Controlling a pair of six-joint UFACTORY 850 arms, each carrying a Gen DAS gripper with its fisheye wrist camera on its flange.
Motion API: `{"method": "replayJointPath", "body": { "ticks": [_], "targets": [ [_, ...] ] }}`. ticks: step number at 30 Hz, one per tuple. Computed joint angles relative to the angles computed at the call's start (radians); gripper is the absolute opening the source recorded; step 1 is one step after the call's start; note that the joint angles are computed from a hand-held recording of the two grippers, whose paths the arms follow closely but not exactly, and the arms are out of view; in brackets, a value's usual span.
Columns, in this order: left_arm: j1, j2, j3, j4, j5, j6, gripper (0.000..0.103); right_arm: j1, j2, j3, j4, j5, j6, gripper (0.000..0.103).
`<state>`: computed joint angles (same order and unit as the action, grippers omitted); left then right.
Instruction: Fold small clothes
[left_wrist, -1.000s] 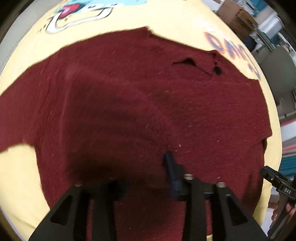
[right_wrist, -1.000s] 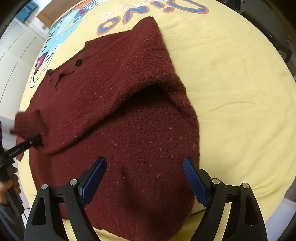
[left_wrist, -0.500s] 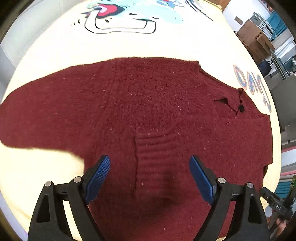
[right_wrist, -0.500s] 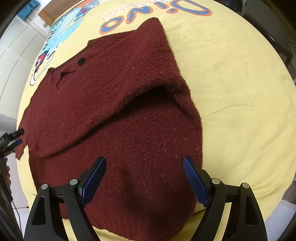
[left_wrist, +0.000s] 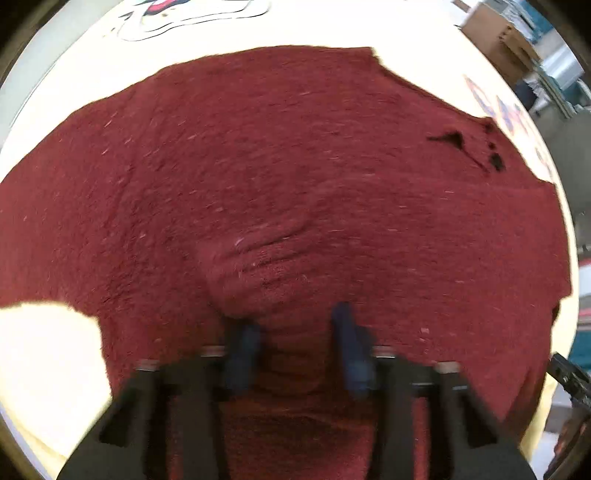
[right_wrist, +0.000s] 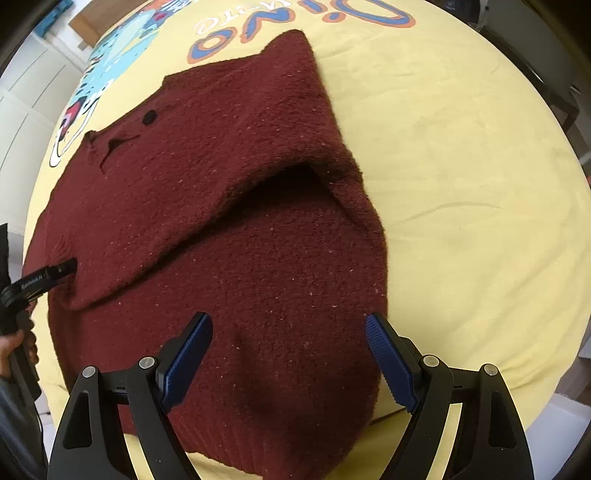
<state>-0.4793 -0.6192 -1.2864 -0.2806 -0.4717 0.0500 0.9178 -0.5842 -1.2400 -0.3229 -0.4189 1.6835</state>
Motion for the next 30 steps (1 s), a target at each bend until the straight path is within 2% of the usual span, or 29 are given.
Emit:
{"method": "replayJointPath", "body": {
  "ticks": [3,9,14,17,22,24,26,27,29,30],
  "targets": [
    [-0.012,-0.004,-0.018,0.007,-0.019,0.034,0.012,-0.003,0.003,0.008,-0.01,0.01,0.022,0.086],
    [0.003,0.065,-0.033,-0.019,0.014,0.134,0.01,-0.011,0.017,0.013,-0.028,-0.03,0.029,0.086],
    [0.006,0.073,-0.086,0.075,0.069,0.054,0.01,-0.035,0.033,0.008,-0.096,-0.081,0.055,0.086],
    [0.036,0.033,-0.128,0.087,0.049,0.056,0.01,-0.064,0.024,-0.018,-0.172,-0.124,0.074,0.086],
    [0.082,0.025,-0.082,0.127,0.009,0.066,0.01,-0.141,-0.008,-0.043,-0.177,-0.046,0.026,0.086],
    [0.088,0.017,-0.066,0.108,0.015,0.078,0.01,-0.169,-0.034,-0.068,-0.163,-0.041,-0.003,0.086],
    [0.093,0.022,-0.047,0.081,0.036,0.099,0.01,-0.199,-0.062,-0.089,-0.098,-0.001,-0.077,0.085],
    [0.094,0.024,-0.044,0.072,0.039,0.105,0.01,-0.211,-0.074,-0.095,-0.06,0.027,-0.114,0.081],
    [0.096,0.026,-0.046,0.065,0.032,0.11,0.01,-0.228,-0.097,-0.108,0.046,0.069,-0.219,0.063],
    [0.095,0.027,-0.048,0.067,0.029,0.109,0.01,-0.231,-0.113,-0.128,0.081,0.054,-0.267,0.036]
  ]
}}
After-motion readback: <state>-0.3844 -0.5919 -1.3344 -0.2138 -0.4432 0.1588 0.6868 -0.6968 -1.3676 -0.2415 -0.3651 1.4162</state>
